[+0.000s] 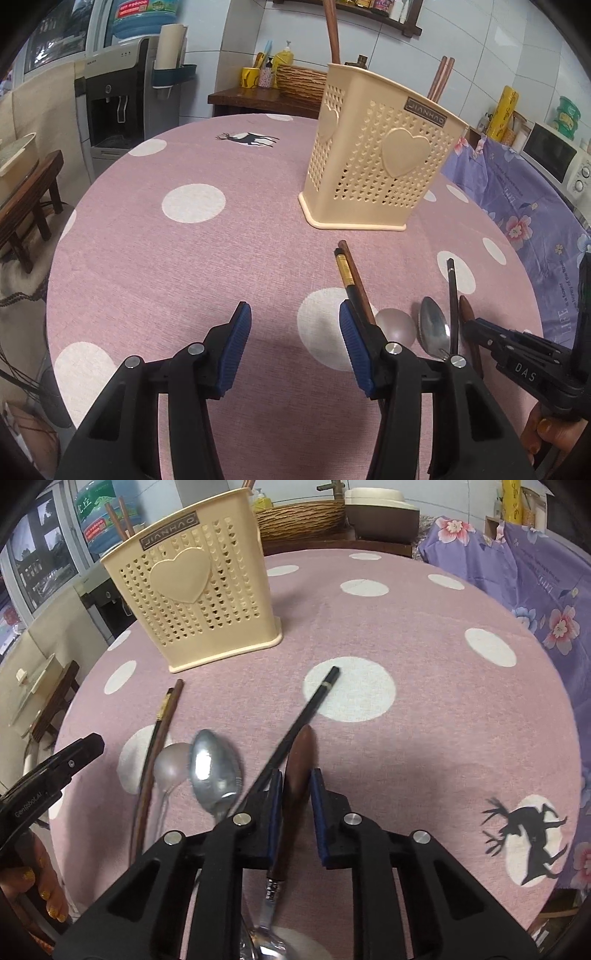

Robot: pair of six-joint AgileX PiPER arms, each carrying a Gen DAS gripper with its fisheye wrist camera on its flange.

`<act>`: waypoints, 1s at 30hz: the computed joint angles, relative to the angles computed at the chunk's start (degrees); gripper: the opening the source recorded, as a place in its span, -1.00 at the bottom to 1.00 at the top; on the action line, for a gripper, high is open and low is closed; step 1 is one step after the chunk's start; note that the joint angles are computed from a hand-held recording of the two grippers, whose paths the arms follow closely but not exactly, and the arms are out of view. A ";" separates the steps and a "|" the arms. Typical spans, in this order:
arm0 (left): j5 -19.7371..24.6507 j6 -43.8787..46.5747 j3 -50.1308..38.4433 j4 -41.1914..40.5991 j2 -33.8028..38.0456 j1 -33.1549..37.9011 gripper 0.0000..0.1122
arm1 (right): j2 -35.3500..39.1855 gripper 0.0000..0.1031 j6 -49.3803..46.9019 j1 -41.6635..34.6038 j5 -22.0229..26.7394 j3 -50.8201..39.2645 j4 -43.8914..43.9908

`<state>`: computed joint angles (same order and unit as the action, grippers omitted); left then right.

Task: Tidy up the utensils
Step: 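Reach the left gripper to a black chopstick while the right reaches a brown-handled spoon, then close the left gripper on the black chopstick while the right grasps the spoon handle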

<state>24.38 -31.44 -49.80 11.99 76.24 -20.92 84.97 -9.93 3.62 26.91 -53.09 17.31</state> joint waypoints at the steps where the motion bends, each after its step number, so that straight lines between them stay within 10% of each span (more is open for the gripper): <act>1: 0.08 0.08 -0.11 -0.04 0.28 -0.30 -0.12 | -0.23 -0.70 0.80 -0.19 -0.37 0.18 -1.38; 12: 1.64 8.40 -3.99 -8.66 5.25 -2.38 -0.28 | 0.07 -0.70 -3.51 -4.15 -1.23 0.82 1.57; 30: 8.95 -9.94 -10.91 13.13 12.14 -10.07 -0.44 | -0.19 -0.69 -1.82 -3.24 -2.37 1.32 -0.81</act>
<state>33.34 -41.38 -60.71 25.13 88.38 -30.99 84.77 -11.75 0.38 24.54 -51.77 16.50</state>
